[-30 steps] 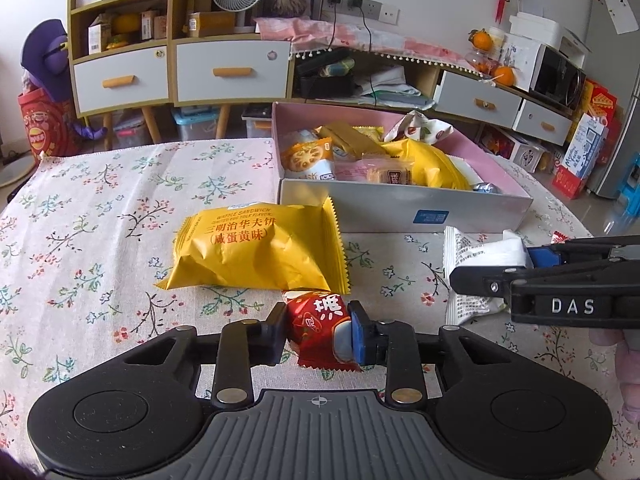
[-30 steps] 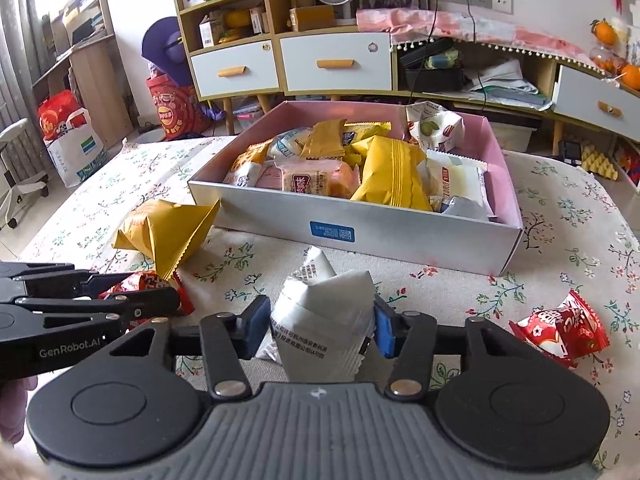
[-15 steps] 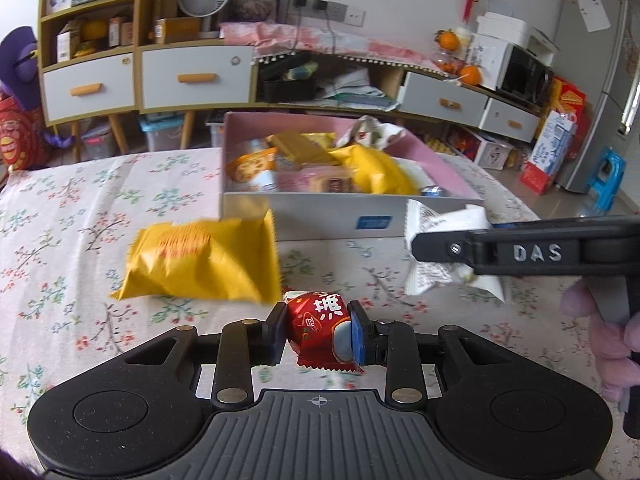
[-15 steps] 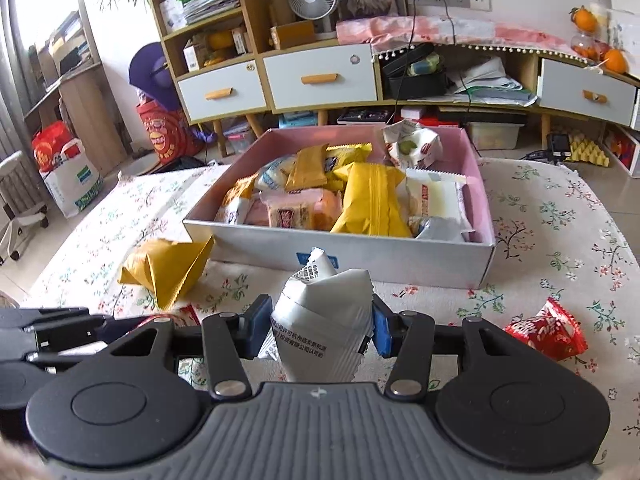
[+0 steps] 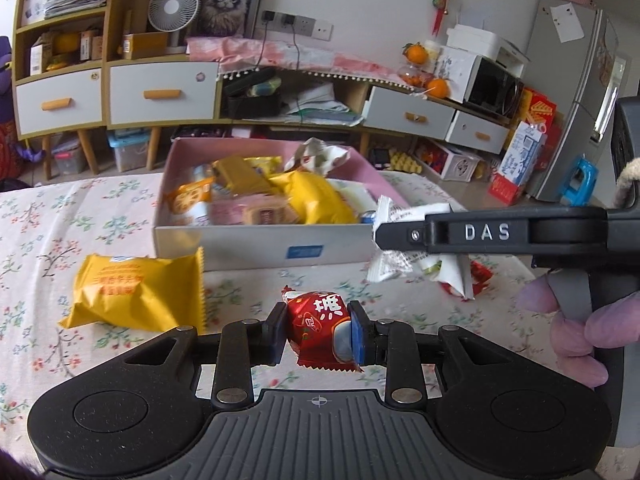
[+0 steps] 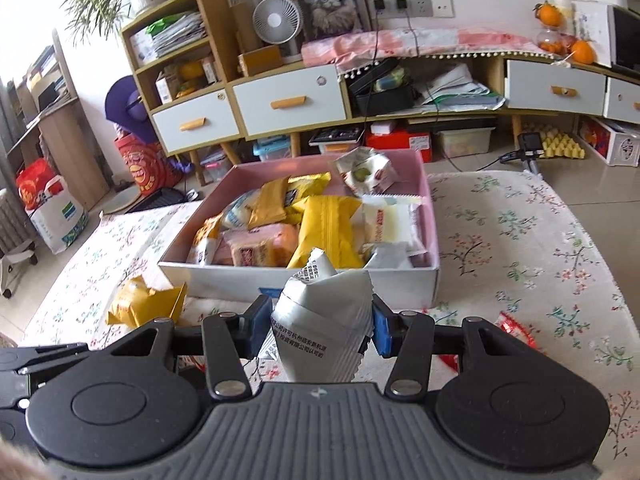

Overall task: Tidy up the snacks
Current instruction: 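Carry the red pack into the box and release it while the right drops the white pack there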

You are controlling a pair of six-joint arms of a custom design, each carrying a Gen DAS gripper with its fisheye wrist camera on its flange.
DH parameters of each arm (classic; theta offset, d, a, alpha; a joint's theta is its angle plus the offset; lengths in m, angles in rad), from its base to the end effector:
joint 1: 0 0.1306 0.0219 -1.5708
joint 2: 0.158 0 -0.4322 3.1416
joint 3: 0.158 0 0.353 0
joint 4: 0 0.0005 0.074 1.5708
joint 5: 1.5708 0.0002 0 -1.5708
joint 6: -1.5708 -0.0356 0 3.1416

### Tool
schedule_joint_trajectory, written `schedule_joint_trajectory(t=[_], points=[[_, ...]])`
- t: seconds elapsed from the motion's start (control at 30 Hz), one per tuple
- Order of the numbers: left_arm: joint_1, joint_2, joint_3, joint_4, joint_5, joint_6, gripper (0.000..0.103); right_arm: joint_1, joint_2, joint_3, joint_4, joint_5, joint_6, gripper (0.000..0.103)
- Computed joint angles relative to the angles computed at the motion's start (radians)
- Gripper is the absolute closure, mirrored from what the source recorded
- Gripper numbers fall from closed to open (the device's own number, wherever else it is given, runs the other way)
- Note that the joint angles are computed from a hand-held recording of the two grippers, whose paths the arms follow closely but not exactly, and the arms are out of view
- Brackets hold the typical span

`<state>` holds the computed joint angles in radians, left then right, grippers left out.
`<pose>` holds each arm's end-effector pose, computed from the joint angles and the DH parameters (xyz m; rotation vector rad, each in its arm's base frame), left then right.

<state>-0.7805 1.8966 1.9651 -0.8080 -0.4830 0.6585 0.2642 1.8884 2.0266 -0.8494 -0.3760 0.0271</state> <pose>0.4752 -0.4480 0.4661 -0.1049 2.2178 -0.2331 0.6246 0.1820 0.4934 -0.5261 2.2207 0.5527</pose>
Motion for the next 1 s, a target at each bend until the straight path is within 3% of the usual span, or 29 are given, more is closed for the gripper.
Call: schedule_joint_trajectory(t=[0.37,0.63,0.8,0.93,1.0], points=[[-0.013,0.049,0.085,-0.027,0.017,0.022,0.075,-0.017,0.065,0.135,0.008,0.004,-0.128,0.056],[-0.014,0.080,0.153,-0.060,0.000,0.055,0.075,0.003,0.168,0.264,0.005,0.126,-0.076,0.056],[-0.009,0.090,0.171,-0.077,-0.010,0.080,0.075,-0.003,0.199,0.284,0.007,0.129,-0.088,0.056],[-0.005,0.106,0.200,-0.111,-0.019,0.116,0.075,-0.013,0.209,0.295,0.010,0.076,-0.118,0.055],[-0.004,0.113,0.219,-0.123,-0.031,0.119,0.075,-0.014,0.207,0.295,0.014,0.073,-0.130,0.049]])
